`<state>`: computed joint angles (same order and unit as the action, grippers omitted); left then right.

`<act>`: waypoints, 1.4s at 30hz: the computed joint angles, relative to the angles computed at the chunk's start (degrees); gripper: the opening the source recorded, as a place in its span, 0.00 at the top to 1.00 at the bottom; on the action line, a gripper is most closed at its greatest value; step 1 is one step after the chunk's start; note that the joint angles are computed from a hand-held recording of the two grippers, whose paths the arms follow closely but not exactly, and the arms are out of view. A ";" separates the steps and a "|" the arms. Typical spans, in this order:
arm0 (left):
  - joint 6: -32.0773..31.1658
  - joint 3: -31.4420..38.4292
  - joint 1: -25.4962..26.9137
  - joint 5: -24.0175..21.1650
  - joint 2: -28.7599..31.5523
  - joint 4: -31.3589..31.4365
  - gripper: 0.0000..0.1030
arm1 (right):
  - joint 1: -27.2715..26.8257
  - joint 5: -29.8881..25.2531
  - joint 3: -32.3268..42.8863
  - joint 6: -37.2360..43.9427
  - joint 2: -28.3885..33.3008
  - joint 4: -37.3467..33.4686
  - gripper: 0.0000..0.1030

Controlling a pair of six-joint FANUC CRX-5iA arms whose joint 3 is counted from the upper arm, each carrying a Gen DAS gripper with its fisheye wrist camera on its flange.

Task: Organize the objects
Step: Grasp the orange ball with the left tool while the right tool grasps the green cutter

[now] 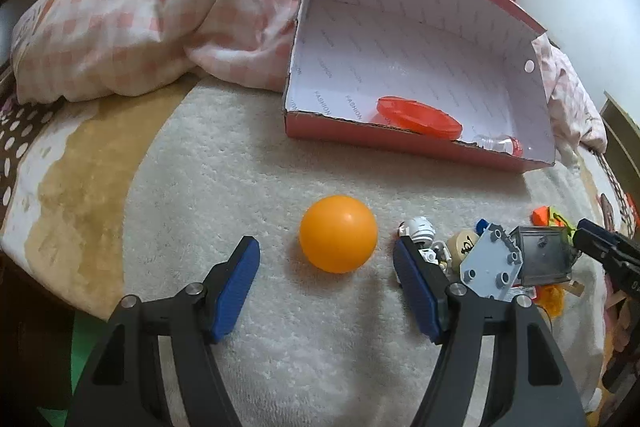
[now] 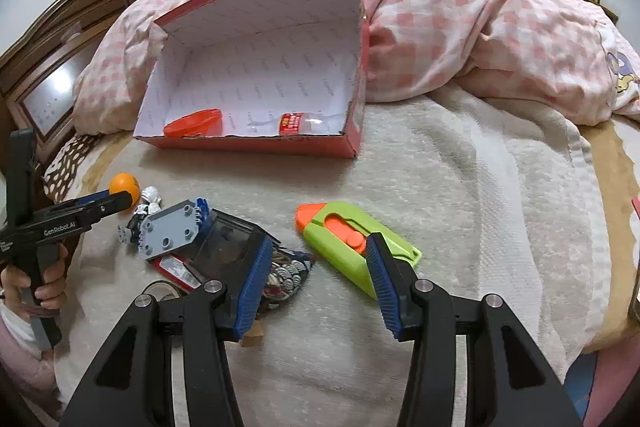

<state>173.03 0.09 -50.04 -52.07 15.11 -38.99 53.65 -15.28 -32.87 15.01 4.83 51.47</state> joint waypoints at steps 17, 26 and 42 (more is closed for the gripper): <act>-3.26 4.39 0.00 -4.98 4.14 -0.99 0.32 | 1.25 -8.83 2.75 8.31 2.86 -1.59 0.51; -3.79 5.51 0.00 -6.38 5.26 -1.18 0.31 | 0.63 -7.78 4.10 13.97 4.48 -0.23 0.42; -2.15 4.76 -0.41 -6.25 4.33 -1.95 0.56 | 0.09 -6.50 6.83 20.46 6.47 -8.83 0.61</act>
<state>170.88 4.84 -50.45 -58.31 19.44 -40.93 53.74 -21.78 -26.04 35.47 11.29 42.63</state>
